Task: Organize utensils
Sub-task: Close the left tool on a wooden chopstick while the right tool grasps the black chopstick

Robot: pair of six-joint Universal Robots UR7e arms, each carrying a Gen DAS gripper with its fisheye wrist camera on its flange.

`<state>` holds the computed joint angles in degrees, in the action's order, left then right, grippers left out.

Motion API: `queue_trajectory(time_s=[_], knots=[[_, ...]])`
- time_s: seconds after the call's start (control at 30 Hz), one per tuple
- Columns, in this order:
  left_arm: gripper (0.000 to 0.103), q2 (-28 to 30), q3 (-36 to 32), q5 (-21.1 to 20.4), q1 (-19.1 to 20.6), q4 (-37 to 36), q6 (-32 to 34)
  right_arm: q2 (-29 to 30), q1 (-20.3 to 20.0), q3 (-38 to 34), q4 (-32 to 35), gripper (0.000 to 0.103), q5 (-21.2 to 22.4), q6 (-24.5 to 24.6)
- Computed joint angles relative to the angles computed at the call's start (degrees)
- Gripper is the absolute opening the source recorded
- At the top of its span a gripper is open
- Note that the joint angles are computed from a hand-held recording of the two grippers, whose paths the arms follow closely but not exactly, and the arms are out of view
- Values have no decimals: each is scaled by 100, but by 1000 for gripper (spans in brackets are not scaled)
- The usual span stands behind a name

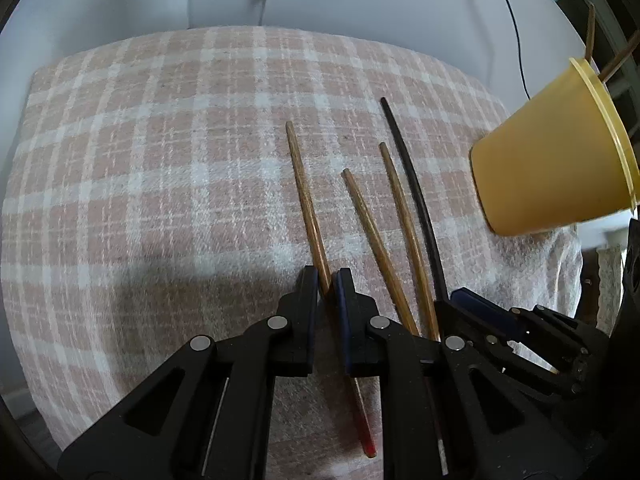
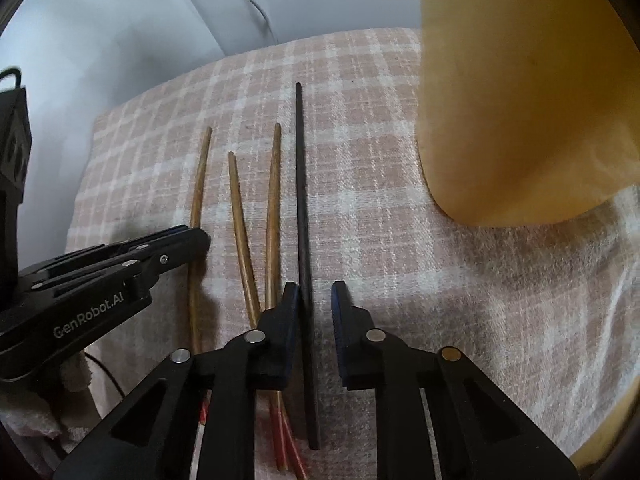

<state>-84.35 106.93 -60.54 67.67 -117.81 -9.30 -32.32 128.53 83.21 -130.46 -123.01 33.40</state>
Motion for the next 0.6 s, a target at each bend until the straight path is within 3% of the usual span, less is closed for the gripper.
queue_trajectory(time_s=[0.07, 0.27, 0.6], knots=[[11, 25, -81, -88, 35, 91, 125, 32, -12, -49, 28, 6, 97, 62], [6, -159, -122, -172, 85, 444, 118, -235, -90, 264, 8, 5, 589, 206], [5, -664, 178, -171, -35, 1087, 33, -800, -107, 862, 324, 5, 1215, -71]])
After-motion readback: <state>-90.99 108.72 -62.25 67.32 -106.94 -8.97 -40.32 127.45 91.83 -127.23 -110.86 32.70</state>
